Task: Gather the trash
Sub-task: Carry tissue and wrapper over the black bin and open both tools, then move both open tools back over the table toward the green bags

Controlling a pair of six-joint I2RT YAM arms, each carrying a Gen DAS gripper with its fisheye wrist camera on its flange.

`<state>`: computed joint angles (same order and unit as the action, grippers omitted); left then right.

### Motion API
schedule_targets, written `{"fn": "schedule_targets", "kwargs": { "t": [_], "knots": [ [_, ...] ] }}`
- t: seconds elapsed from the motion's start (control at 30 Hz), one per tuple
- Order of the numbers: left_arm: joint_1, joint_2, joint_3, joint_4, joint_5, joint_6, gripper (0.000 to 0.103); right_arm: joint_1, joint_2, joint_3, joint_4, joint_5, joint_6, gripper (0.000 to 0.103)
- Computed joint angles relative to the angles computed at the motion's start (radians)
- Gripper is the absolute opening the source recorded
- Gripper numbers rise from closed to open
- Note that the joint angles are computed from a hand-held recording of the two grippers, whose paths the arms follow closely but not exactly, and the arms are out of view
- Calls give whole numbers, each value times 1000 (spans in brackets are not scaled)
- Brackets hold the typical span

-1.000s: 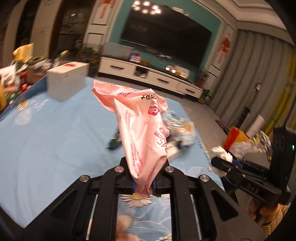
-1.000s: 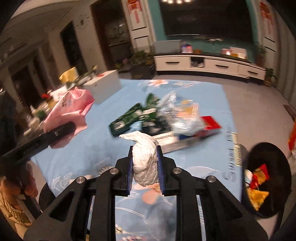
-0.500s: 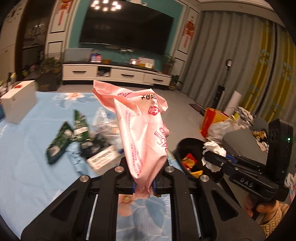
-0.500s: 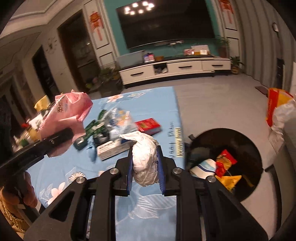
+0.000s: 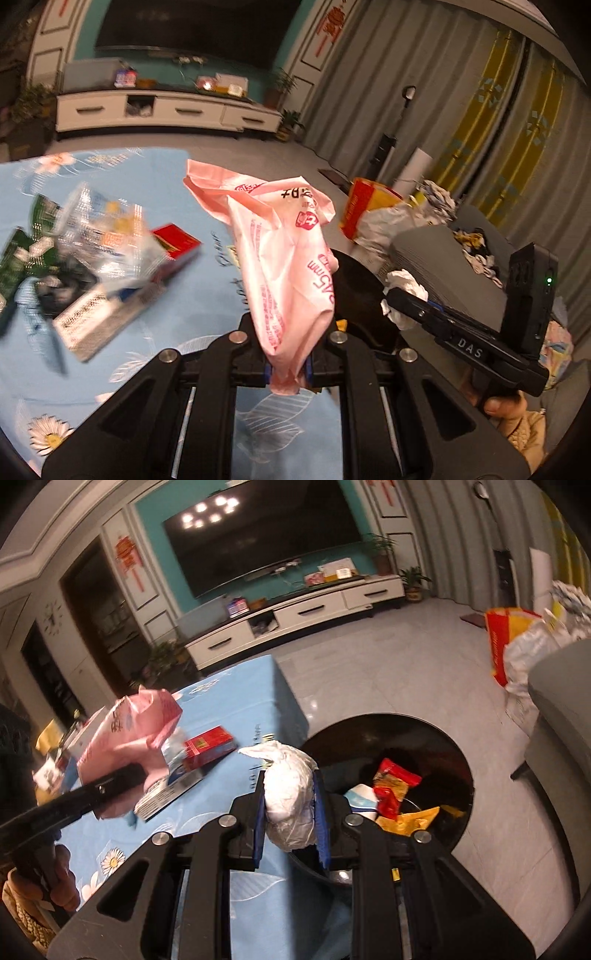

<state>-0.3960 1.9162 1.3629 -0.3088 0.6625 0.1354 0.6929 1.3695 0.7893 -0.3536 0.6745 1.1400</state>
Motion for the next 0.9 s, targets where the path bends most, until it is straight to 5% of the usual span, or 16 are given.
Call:
{"fn": "schedule_targets", "kwargs": {
  "t": [0.27, 0.37, 0.43, 0.47, 0.5, 0.9],
  "knots": [
    [-168, 136, 152, -52, -74, 21, 13, -122, -89, -158, 59, -64, 61, 26],
    [-238, 188, 198, -55, -147, 36, 16, -178, -99, -198, 77, -95, 63, 34],
    [-273, 234, 241, -65, -192, 41, 41, -213, -94, -215, 81, -116, 68, 44],
    [-285, 254, 258, -66, -214, 38, 74, -230, -83, -223, 81, -128, 74, 48],
    [-290, 262, 262, -58, -229, 36, 79, -240, -73, -227, 72, -138, 91, 52],
    [-137, 15, -77, 70, -270, 88, 89, -74, -24, -136, -31, -100, 215, 54]
  ]
}}
